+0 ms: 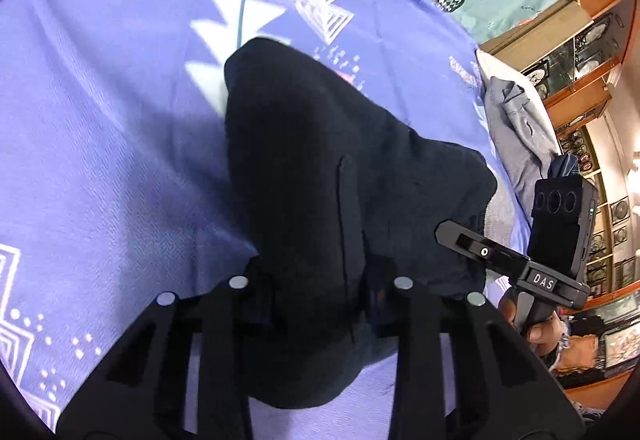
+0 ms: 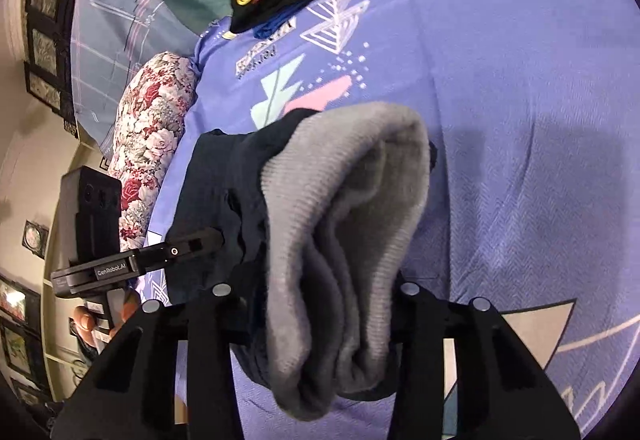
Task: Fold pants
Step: 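Lift the folded pants with both tools and carry them toward the clothes stack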
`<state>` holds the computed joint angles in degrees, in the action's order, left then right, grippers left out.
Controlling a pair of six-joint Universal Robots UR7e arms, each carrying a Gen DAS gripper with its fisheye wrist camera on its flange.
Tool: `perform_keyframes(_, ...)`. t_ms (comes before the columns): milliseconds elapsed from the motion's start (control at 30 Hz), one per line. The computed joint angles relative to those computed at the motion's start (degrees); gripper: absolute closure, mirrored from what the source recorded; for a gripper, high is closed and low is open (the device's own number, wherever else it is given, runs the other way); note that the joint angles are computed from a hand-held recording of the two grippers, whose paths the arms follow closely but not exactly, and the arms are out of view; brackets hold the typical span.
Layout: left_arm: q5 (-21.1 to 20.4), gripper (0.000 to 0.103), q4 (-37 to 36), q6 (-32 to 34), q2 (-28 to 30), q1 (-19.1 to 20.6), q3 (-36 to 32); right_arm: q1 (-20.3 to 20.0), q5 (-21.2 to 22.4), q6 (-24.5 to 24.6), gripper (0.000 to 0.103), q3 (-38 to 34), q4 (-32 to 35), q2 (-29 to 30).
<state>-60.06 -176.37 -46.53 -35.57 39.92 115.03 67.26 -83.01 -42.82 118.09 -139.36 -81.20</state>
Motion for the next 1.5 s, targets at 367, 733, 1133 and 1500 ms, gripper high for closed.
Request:
perform_keyframes(367,10.2,0.071,1.9,6.2,-5.8,-5.2,-2.3,8.2,3.6,-5.7,0.061,-3.3,-3.2,-2.0)
perform_keyframes(733,19.7,0.071,5.4,25.2,-5.2,0.8,-23.6,24.8,-1.3,-4.6,0.061,-27.3,-10.2,16.6)
perform_keyframes(1133,15.7,0.071,17.4,31.2,12.3,15.7,-57.3,25.5,-10.6,-1.2,0.061,-63.2,-5.6,46.0)
perform_keyframes(1500,14.7,0.025,11.2,37.9,17.0,19.6,-60.4,22.7,-17.4,3.0,0.005,-78.8,-3.7,57.2)
